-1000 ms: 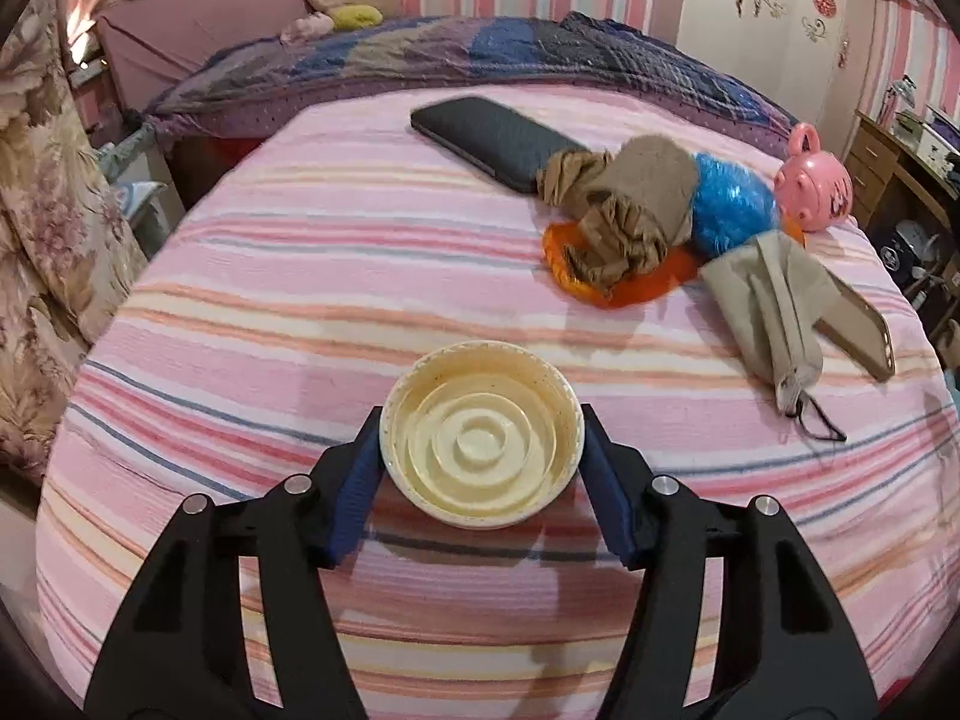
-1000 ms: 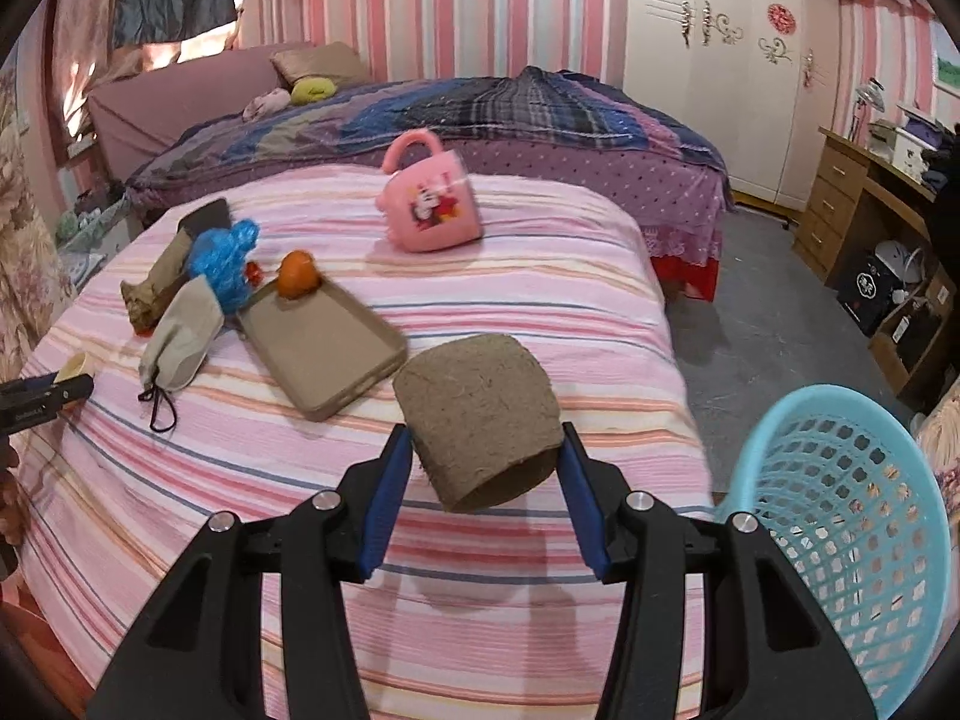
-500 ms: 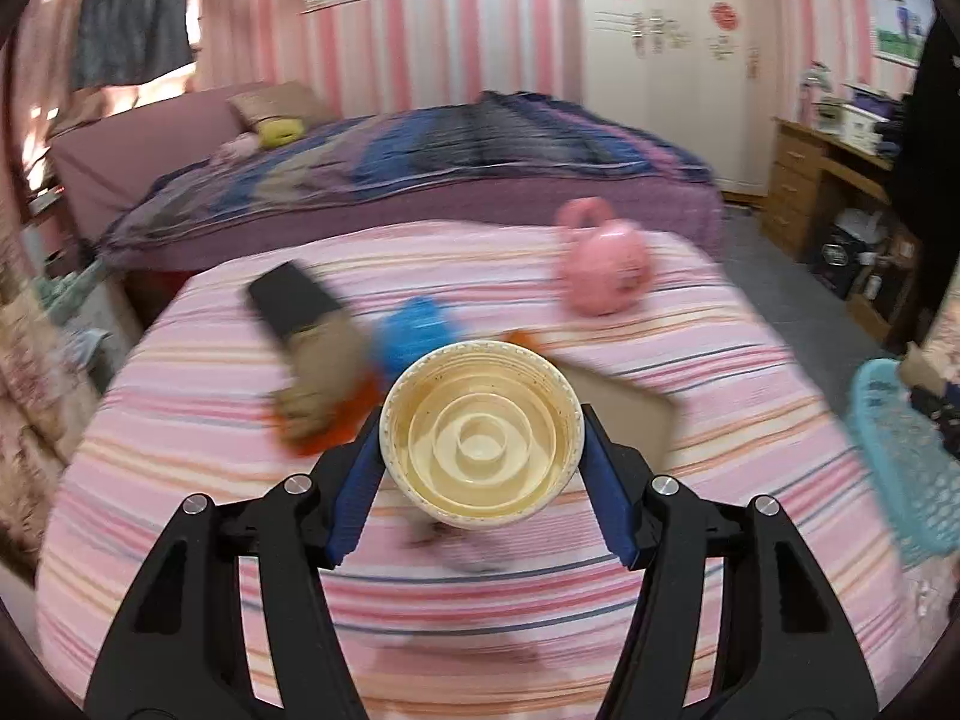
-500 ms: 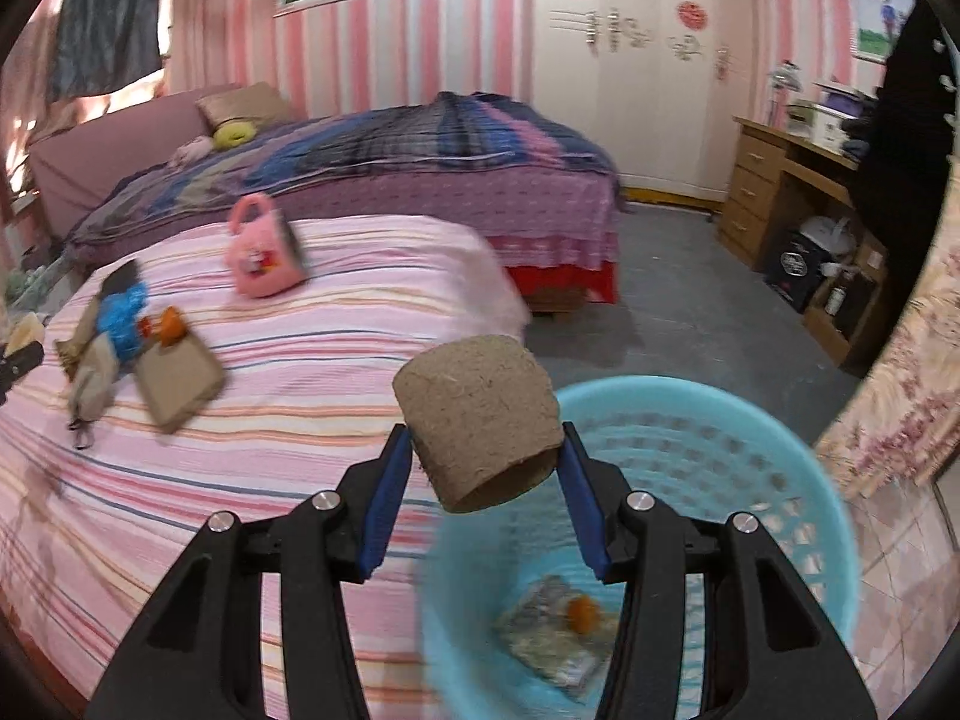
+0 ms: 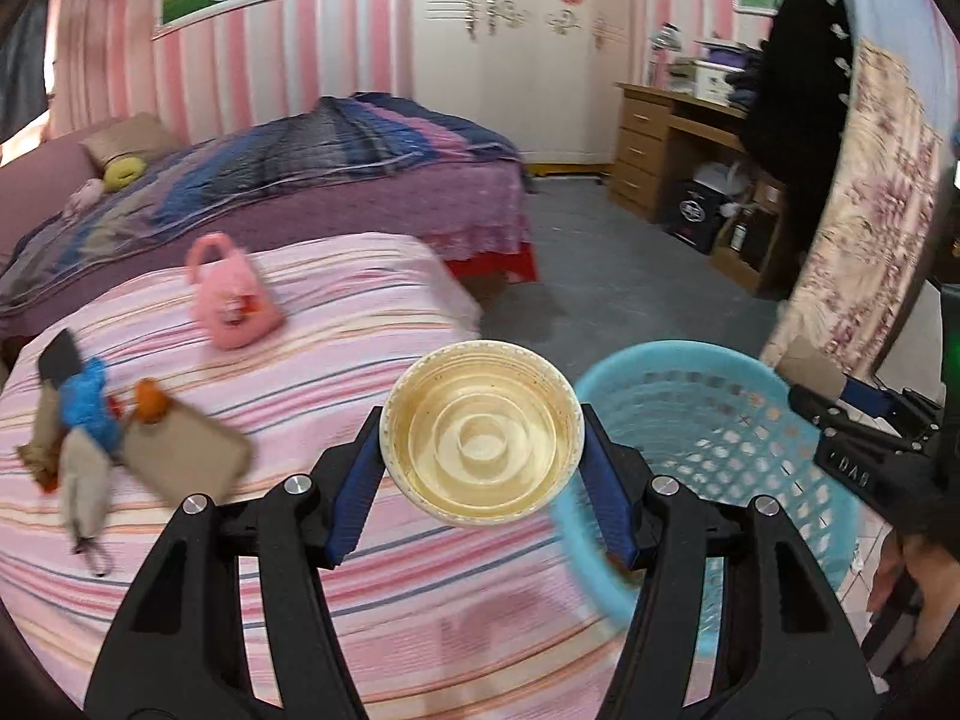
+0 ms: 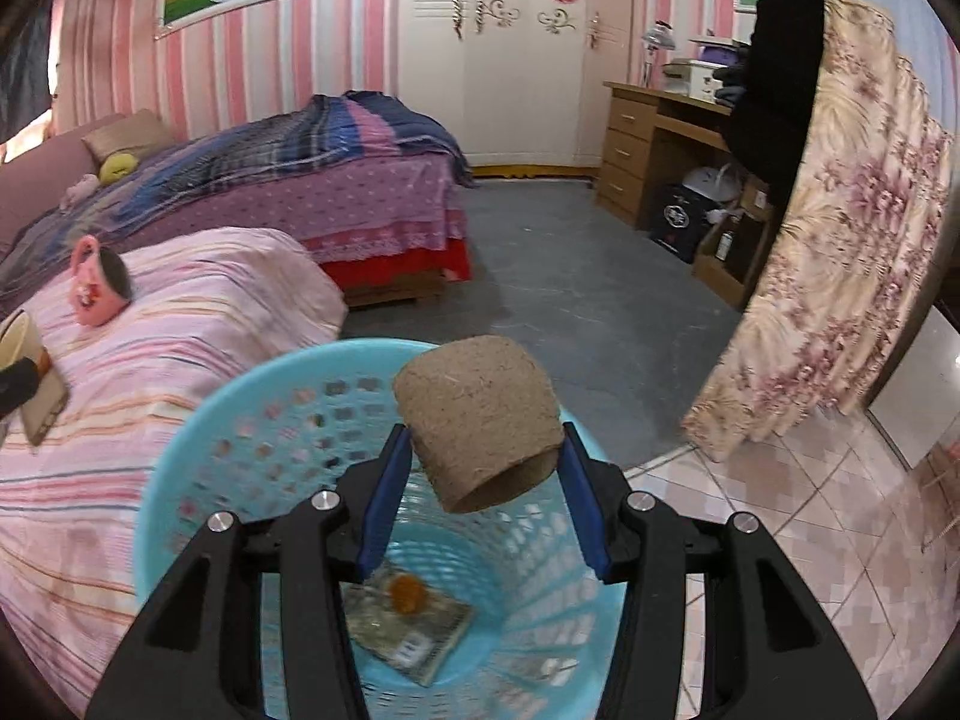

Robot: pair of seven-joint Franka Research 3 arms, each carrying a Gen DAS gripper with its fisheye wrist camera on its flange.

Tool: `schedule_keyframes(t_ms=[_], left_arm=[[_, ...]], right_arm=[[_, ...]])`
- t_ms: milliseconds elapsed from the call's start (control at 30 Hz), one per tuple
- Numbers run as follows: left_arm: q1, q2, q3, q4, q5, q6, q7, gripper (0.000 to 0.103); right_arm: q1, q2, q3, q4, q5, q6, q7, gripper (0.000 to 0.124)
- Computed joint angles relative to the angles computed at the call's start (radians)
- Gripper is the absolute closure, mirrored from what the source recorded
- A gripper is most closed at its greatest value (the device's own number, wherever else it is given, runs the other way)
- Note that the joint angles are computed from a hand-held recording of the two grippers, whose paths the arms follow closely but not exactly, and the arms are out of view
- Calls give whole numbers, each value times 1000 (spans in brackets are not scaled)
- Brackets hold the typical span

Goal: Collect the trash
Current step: 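Carry cup and cloth over the blue basket and open both tools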

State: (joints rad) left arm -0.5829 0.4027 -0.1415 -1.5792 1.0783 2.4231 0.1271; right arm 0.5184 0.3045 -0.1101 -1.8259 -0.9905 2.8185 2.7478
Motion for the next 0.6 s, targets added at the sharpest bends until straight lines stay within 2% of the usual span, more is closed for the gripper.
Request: schedule_keyframes(t_ms=[167,333,433,467,533,600], left_arm=[[-24,122,3,147,-55,34,53,43],[-64,220,34,264,-109,47,140,43],[-74,235,55,271,-136,75,160,42],[-78,234,64,267,-137,80,161,39],[-88,228,81,259,-129,82,153,22],[-94,207,96,233,-108,86,132,16]], right_arm=[[-39,-17,-15,-55,35,86,7,74],[-38,-13,-18,-62,69,105,-52,74],[-30,-5,-22,-60,104,108,-84,74],[-25,-2,-26,-57,111,105,-90,74],[-11,-1,-33,-53,120,95,-95,74],[0,0,-40,-50,118,91,-89,74]])
